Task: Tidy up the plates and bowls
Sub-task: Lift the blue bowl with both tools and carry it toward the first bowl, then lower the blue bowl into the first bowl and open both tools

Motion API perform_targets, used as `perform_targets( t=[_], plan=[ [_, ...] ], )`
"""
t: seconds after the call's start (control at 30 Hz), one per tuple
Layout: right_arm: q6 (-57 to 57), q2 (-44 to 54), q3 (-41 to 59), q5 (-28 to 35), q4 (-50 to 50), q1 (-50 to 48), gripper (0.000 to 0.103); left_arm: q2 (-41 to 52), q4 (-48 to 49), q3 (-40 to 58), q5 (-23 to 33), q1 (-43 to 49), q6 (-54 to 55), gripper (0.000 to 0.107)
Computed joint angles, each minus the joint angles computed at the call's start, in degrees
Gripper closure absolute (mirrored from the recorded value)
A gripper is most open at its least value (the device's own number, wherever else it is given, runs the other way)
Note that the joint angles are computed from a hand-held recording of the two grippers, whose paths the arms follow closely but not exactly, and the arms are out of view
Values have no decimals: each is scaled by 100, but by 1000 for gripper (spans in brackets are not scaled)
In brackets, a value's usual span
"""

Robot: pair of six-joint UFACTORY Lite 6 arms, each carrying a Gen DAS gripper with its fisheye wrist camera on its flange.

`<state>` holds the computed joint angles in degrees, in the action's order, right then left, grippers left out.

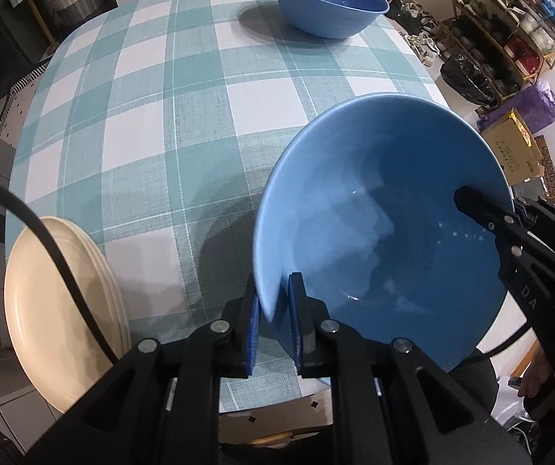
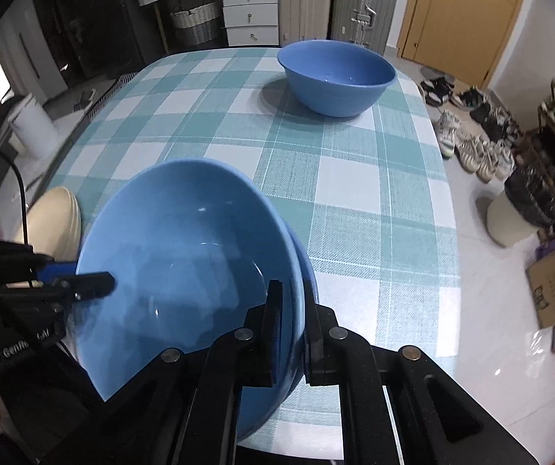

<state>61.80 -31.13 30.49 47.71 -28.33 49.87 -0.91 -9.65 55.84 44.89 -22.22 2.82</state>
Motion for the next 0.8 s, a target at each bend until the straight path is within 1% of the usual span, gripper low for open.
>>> perform_targets(
  t=[0.27,0.33,0.43,0.5,0.53,0.63,0.7,0.73,0.8],
  plan=[
    [145,29,10,49,-273,211,96,-103,-329,-145,4,196,406,92],
    [309,127,74,186,-474,386,95,-155,-490,-190,14,295,554,92],
    [749,496,289,728,-997,876,92,-167,-540,-220,17,314,615,91],
    [921,665,365,1033,-1282,1148,91,-193,-653,-237,46,316,704,86],
    [922,679,370,1070,-1311,1182,91,-218,-666,-243,46,303,696,83],
    [994,589,327,1166,-1368,1174,91,-292,-569,-234,51,211,579,83],
    [1102,324,220,1179,-1418,1109,91,-361,-582,-247,58,220,601,83],
    [1124,156,159,1124,-1422,1061,91,-380,-665,-246,98,276,671,82],
    [1217,-224,28,1025,-1449,988,91,-403,-1063,-228,246,496,984,75]
  ],
)
